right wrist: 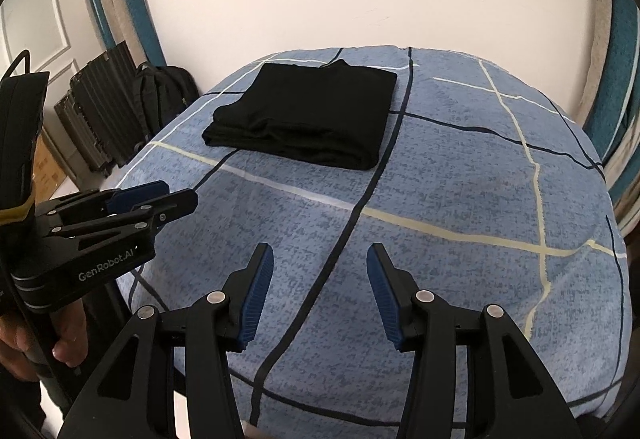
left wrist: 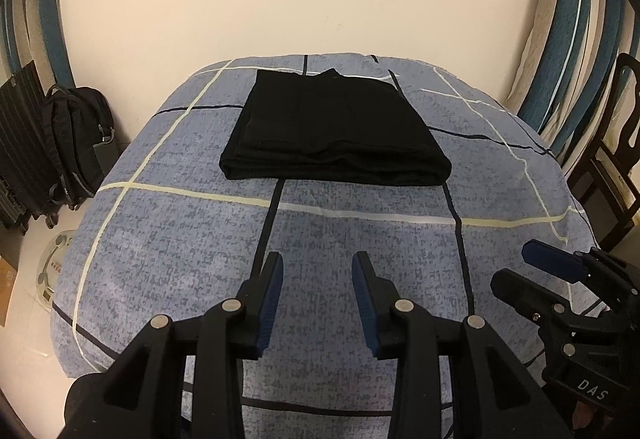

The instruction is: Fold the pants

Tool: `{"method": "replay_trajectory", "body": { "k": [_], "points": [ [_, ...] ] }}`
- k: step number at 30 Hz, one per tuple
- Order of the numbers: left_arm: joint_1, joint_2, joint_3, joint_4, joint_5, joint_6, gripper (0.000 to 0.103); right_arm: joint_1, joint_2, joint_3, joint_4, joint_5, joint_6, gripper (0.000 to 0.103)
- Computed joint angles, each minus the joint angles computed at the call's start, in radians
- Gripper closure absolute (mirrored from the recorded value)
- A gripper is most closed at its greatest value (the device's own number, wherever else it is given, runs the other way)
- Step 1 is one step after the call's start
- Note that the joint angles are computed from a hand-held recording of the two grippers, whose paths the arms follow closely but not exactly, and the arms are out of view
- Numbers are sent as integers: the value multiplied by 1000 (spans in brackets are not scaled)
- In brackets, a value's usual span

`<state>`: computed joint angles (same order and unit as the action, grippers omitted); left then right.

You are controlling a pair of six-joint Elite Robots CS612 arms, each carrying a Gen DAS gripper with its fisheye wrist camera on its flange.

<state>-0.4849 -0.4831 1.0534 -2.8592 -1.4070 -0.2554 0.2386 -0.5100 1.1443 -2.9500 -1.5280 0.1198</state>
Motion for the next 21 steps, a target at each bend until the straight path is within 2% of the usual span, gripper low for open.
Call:
{"method": "replay_trajectory", "body": {
  "k": [21],
  "points": [
    [-5, 3, -4, 6, 30, -6, 64, 4, 7, -15, 18, -4, -6, 53]
  ]
}}
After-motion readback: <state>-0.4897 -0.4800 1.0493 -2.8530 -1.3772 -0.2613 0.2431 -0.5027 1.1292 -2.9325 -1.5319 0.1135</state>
